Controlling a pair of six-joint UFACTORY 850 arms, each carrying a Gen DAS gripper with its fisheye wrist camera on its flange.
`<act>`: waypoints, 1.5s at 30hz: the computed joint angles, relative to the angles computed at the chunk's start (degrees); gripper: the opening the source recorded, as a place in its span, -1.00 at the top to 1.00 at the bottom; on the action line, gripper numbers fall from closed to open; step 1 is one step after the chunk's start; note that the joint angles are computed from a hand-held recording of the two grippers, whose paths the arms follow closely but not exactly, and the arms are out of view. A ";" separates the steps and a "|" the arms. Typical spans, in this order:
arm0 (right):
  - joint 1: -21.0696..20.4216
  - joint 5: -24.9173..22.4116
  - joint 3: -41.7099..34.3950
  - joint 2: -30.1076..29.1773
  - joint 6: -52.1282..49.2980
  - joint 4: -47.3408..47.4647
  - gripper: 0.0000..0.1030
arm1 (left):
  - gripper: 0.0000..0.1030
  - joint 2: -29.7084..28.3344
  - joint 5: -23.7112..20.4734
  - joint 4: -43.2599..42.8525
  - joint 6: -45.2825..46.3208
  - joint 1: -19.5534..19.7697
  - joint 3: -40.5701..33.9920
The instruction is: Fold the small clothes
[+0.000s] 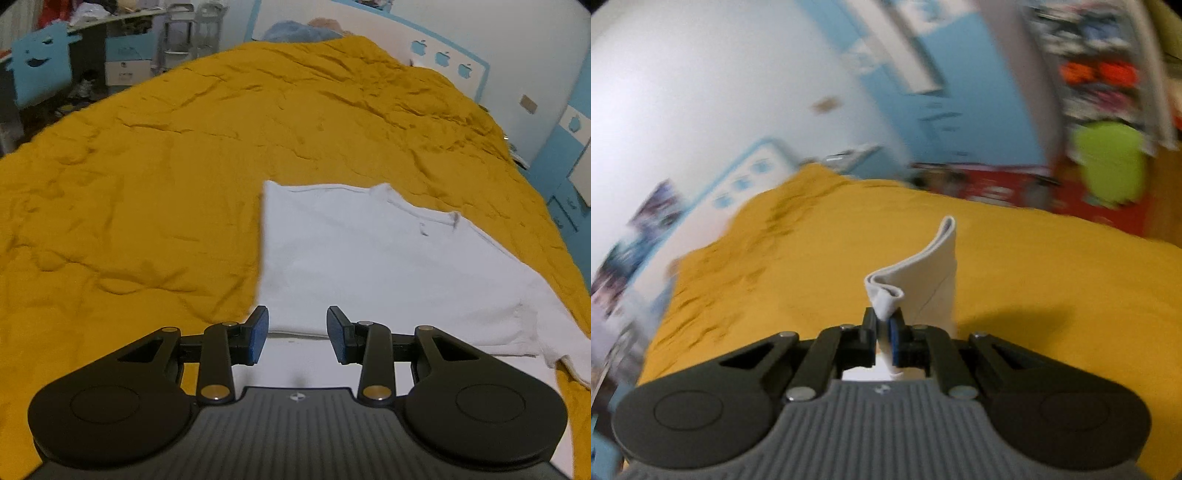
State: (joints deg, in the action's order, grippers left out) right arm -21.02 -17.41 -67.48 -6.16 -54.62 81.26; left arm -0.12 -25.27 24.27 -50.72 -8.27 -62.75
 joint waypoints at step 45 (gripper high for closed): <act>42.21 -6.89 -16.32 -21.15 8.17 -16.08 0.16 | 0.24 -4.85 9.76 -76.06 69.21 11.30 2.44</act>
